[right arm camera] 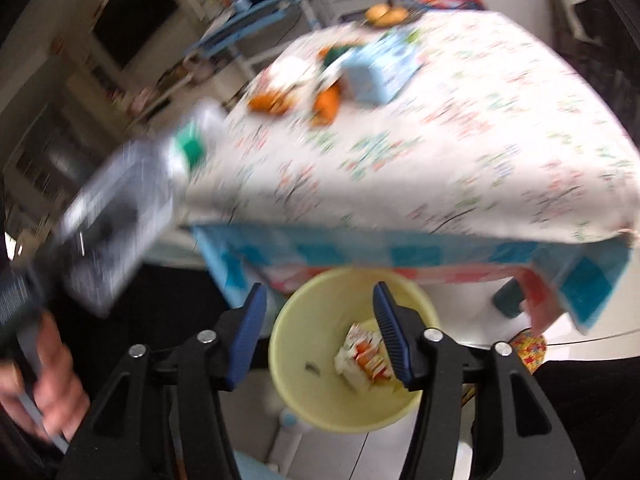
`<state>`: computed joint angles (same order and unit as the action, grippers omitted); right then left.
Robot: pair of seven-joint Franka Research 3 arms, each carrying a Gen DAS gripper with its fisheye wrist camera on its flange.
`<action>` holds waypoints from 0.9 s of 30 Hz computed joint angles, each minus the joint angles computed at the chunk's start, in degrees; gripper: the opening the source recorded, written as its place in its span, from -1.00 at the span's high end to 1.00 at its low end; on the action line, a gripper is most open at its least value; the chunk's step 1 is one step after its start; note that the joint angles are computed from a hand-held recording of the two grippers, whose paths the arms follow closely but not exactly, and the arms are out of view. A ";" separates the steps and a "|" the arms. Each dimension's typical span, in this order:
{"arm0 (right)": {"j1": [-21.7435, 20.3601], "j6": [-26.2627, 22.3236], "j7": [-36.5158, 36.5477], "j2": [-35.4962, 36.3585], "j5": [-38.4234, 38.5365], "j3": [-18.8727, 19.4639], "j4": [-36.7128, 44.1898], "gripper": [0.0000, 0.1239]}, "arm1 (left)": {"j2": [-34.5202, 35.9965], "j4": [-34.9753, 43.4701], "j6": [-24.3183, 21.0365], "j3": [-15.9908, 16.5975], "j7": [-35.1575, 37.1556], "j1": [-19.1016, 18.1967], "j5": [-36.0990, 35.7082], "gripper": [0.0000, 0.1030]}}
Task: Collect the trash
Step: 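Carry the bottle and tissue over the yellow basin and release both, then move the left gripper back over the table toward the orange peels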
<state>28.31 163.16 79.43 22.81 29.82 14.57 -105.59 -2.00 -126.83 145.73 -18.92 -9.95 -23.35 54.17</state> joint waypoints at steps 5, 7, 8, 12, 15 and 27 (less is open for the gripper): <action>1.35 7.07 5.49 -1.90 -1.88 -3.34 -2.27 -0.01 | 3.20 1.45 0.37 -0.31 6.89 -1.32 -7.25 -0.04; 2.02 8.17 8.32 -2.06 -3.92 -4.87 -2.09 -0.07 | 4.98 2.25 0.97 -0.11 11.05 -1.71 -11.32 -0.04; 1.99 8.32 9.29 -1.97 -4.77 -5.26 -1.63 -0.08 | 6.18 2.79 1.17 -0.05 13.70 -1.85 -14.23 -0.04; 2.97 8.52 13.21 -0.18 -9.24 -7.66 1.53 -0.11 | 10.32 5.05 0.99 -0.23 25.39 -1.99 -25.26 -0.05; 3.09 7.68 15.53 1.53 -11.97 -8.82 4.55 -0.13 | 13.46 8.19 -3.17 -0.37 32.05 -2.58 -31.12 -0.07; 4.62 -5.40 25.99 14.68 -24.70 -15.79 27.07 -0.25 | 5.01 7.48 -9.25 2.51 19.49 -3.89 -16.84 -0.47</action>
<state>32.93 157.76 105.42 37.49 5.11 -1.22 -78.52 3.01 -119.35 136.47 -16.41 9.54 -27.24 37.33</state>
